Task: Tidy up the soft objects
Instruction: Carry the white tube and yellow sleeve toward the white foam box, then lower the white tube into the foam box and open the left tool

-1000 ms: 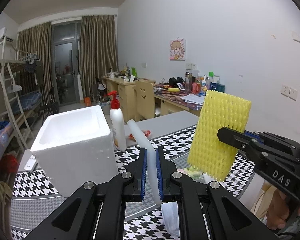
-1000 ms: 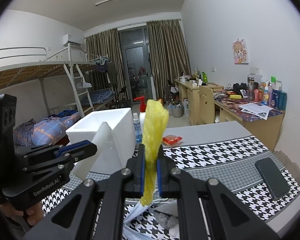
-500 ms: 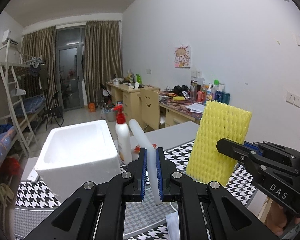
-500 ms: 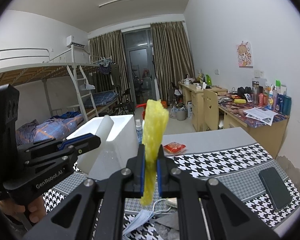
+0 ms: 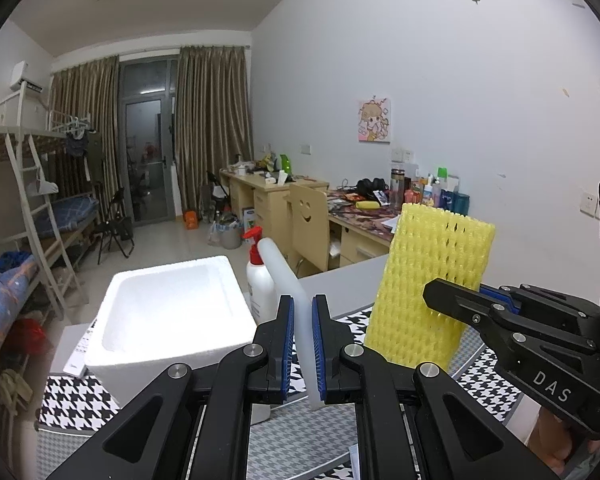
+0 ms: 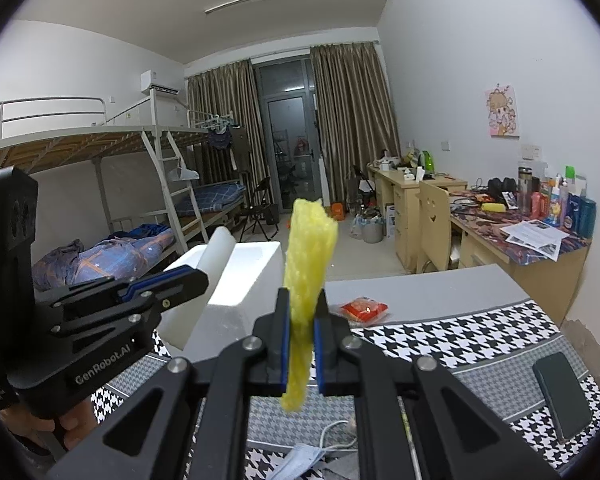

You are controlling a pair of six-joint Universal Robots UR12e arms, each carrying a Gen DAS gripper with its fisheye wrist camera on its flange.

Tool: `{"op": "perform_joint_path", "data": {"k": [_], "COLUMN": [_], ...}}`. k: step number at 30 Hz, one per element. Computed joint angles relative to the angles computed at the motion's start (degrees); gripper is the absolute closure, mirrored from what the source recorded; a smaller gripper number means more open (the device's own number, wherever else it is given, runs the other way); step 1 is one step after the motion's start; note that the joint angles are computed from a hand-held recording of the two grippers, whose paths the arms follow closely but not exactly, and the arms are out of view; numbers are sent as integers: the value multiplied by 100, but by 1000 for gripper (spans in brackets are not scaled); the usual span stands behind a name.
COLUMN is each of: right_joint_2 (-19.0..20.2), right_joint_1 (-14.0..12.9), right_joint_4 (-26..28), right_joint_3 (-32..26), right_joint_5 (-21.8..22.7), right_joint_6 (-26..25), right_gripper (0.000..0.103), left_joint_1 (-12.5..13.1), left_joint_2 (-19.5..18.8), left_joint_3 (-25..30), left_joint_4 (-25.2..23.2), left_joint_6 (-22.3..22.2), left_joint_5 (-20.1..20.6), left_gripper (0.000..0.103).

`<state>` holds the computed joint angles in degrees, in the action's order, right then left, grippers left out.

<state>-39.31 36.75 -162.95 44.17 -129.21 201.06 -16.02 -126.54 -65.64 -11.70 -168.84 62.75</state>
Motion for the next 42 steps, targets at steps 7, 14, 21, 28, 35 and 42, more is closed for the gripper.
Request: {"op": "perform_joint_path", "data": {"k": [7, 14, 21, 28, 35, 42], "right_joint_2": [79, 198, 339, 465, 733, 957], "right_joint_1": [-43, -59, -91, -139, -167, -207], "right_joint_4": [192, 354, 489, 712, 1037, 1208], "right_joint_3": [-234, -513, -827, -1121, -1687, -2130], "right_joint_5": [143, 245, 405, 574, 708, 935], "right_joint_6": [-4, -103, -208, -222, -301, -372], "right_gripper": [91, 91, 91, 91, 90, 90], "left_joint_1": [19, 37, 46, 59, 58, 44], "left_joint_2": [-30, -68, -124, -213, -272, -366], "left_joint_3": [81, 192, 306, 473, 576, 726], "left_joint_4": [71, 91, 69, 12, -8, -58], "left_joint_6": [-93, -159, -197, -274, -325, -446], "left_joint_5": [108, 226, 340, 509, 659, 934], "left_gripper": [93, 93, 93, 93, 93, 93]}}
